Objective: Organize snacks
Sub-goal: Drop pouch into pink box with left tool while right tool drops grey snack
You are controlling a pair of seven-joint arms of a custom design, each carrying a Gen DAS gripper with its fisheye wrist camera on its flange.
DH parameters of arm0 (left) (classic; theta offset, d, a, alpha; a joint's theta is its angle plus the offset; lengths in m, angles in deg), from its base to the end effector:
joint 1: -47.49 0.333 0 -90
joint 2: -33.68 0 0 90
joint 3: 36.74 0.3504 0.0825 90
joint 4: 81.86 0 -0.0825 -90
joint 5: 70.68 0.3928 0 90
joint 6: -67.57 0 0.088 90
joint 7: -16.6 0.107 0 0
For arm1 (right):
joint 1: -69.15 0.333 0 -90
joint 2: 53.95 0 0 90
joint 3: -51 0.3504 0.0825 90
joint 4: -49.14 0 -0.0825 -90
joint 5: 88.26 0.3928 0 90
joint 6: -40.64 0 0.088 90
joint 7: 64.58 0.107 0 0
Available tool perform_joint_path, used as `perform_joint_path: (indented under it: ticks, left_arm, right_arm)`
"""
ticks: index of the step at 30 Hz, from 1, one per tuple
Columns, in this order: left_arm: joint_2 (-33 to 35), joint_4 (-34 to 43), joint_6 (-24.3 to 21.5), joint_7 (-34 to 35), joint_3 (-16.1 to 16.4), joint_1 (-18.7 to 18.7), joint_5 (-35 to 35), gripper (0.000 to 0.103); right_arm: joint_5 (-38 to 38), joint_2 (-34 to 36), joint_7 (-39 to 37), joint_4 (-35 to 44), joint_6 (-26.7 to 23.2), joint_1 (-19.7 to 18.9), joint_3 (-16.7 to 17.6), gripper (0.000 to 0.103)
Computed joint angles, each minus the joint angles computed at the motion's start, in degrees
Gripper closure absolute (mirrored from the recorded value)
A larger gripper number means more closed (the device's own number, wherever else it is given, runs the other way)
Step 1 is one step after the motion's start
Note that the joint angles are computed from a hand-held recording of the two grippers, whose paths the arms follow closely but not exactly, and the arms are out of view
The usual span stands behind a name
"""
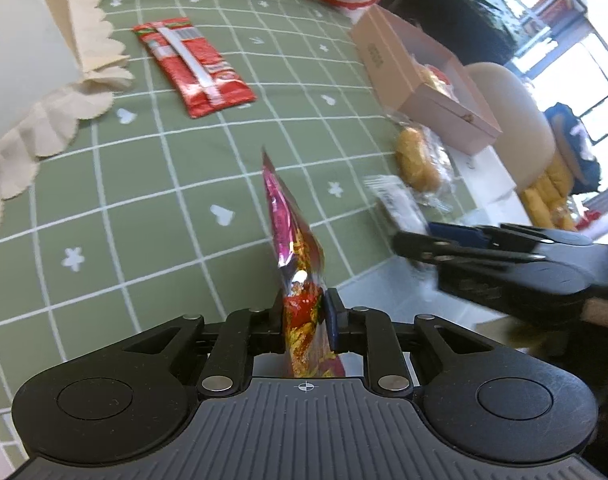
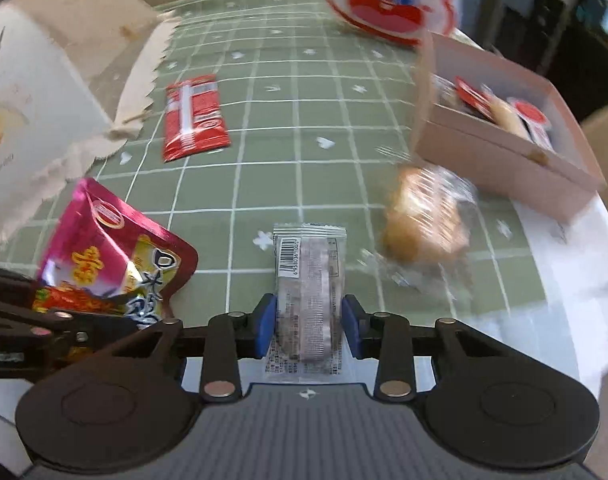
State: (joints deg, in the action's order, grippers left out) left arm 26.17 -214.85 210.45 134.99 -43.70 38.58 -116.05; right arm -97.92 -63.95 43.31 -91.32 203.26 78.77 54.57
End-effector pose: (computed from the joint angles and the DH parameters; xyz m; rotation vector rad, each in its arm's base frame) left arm 0.4998 -0.1394 0.4528 1.8256 -2.2364 0.9043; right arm 0.4883 0.1243 0.4557 -1.9446 1.8191 -0.5007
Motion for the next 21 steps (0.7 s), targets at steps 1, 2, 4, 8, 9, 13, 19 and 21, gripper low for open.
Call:
perform_joint_path:
  ticks: [1,2,4,8,9,13,19,21]
  left_arm:
    - [0.02,0.31,-1.55,1.30,0.37,-0.13,-1.19,0.083]
    - [-0.18,0.58,-3.39,3.27,0.81,-0.22,-2.90,0.084]
    - [-0.78,1.55,-8.37,8.32,1.78,-0.25,-6.85,0.084]
    - [0.97,8.81,-21.10,15.18,2.94,0.52,-15.19,0.084]
    - [1.70,11.13,-22.31,16.77,2.57,0.72,-17.31,0.084]
    - [6.58,22.54,-15.65,20.79,-1.10,0.00,-23.52,0.084]
    - [22.54,42.66,0.10,13.13,-7.35,-2.58,-24.52,0.084]
    - [28.31,48.18,4.60,4.61,-7.75,-4.77,-19.00,0.084]
  right_arm:
    - [1.31,-1.73,0.35,-0.49,-1.46,0.03,-0.44,0.068]
    - [2.22,-3.72,0.78,-1.09,-2.86,-0.23,-0.82,0.068]
    - [1.17,-7.84,2.83,-2.08,-5.08,-2.27,-0.54,0.068]
    - [-4.90,-14.36,6.83,-1.36,-7.39,-8.22,0.72,0.068]
    - [-6.51,-15.86,7.12,-0.81,-6.89,-9.78,0.74,0.068]
    - [-11.30,-17.03,6.41,3.04,-1.71,-15.09,0.23,0.068]
    - [-5.76,-12.04,-8.91,5.01,12.24,-10.90,-10.07,0.068]
    - [-6.22,-9.96,-9.84,5.26,14.63,-10.45,-12.24,0.068]
